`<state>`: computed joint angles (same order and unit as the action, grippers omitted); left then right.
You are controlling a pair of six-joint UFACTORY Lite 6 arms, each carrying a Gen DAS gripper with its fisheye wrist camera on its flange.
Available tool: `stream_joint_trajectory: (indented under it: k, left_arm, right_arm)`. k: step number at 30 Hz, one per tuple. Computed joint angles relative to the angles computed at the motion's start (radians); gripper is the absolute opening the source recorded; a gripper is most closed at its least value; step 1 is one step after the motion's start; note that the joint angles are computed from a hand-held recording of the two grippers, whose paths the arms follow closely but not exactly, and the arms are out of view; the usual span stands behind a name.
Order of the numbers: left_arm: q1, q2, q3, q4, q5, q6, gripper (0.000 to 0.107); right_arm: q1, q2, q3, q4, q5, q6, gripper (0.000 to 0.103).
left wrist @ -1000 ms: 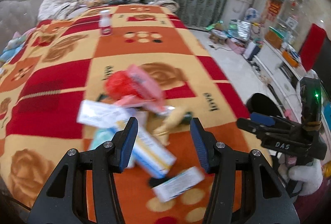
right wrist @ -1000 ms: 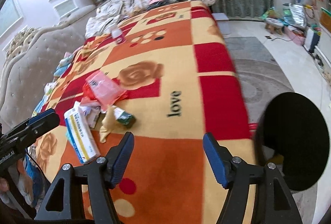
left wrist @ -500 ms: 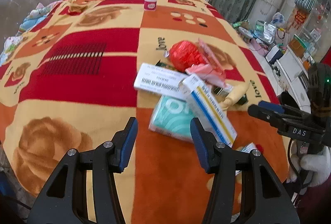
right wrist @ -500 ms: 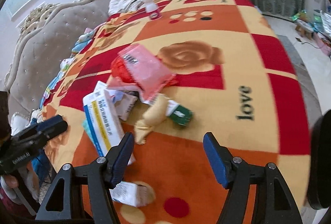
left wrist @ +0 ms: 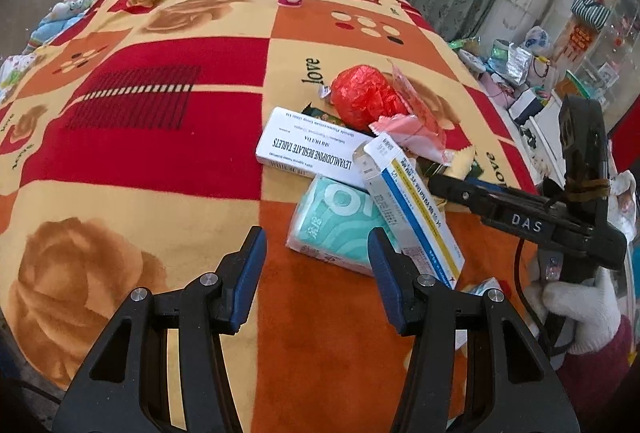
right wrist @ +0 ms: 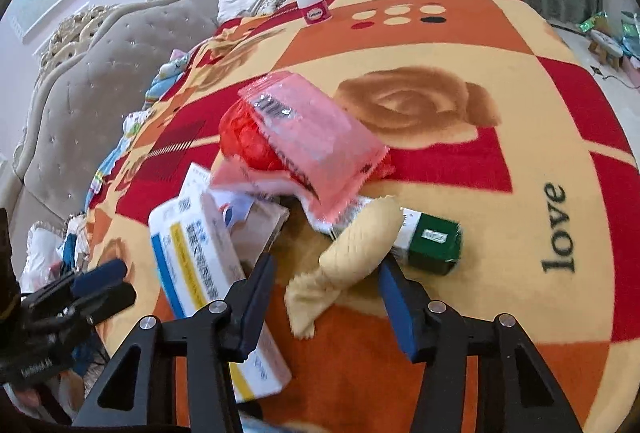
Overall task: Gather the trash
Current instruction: 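Lower the right tool onto the beige glove and close on it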
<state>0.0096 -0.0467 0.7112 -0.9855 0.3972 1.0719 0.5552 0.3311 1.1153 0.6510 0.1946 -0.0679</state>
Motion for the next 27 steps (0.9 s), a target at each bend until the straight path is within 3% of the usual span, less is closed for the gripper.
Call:
stream_joint_trajectory:
  k: [3, 7, 10, 17, 22, 27]
  left_arm:
    - [-0.005, 0.031, 0.009, -0.023, 0.015, 0.037, 0.051]
    - [-0.039, 0.072, 0.027, -0.023, 0.009, 0.053, 0.051]
    - [-0.05, 0.097, 0.044, -0.1, 0.054, 0.143, 0.051]
    - [-0.113, 0.15, 0.078, -0.073, -0.001, 0.193, 0.061]
    - [-0.069, 0.158, 0.095, -0.051, 0.012, 0.237, 0.061]
    - [-0.102, 0.182, 0.087, -0.113, -0.048, 0.316, 0.068]
  right_arm:
    - [0.006, 0.024, 0.02, -0.113, -0.008, 0.087, 0.043]
    - [-0.011, 0.023, -0.001, -0.008, -0.019, -0.036, 0.032]
    - [-0.03, 0.013, -0.013, 0.103, -0.007, -0.157, 0.032]
    - [-0.05, 0.009, -0.024, 0.282, 0.012, -0.335, 0.032]
    - [-0.054, 0.015, -0.015, 0.287, 0.027, -0.328, 0.033]
    - [-0.048, 0.036, 0.02, 0.197, 0.037, -0.24, 0.04]
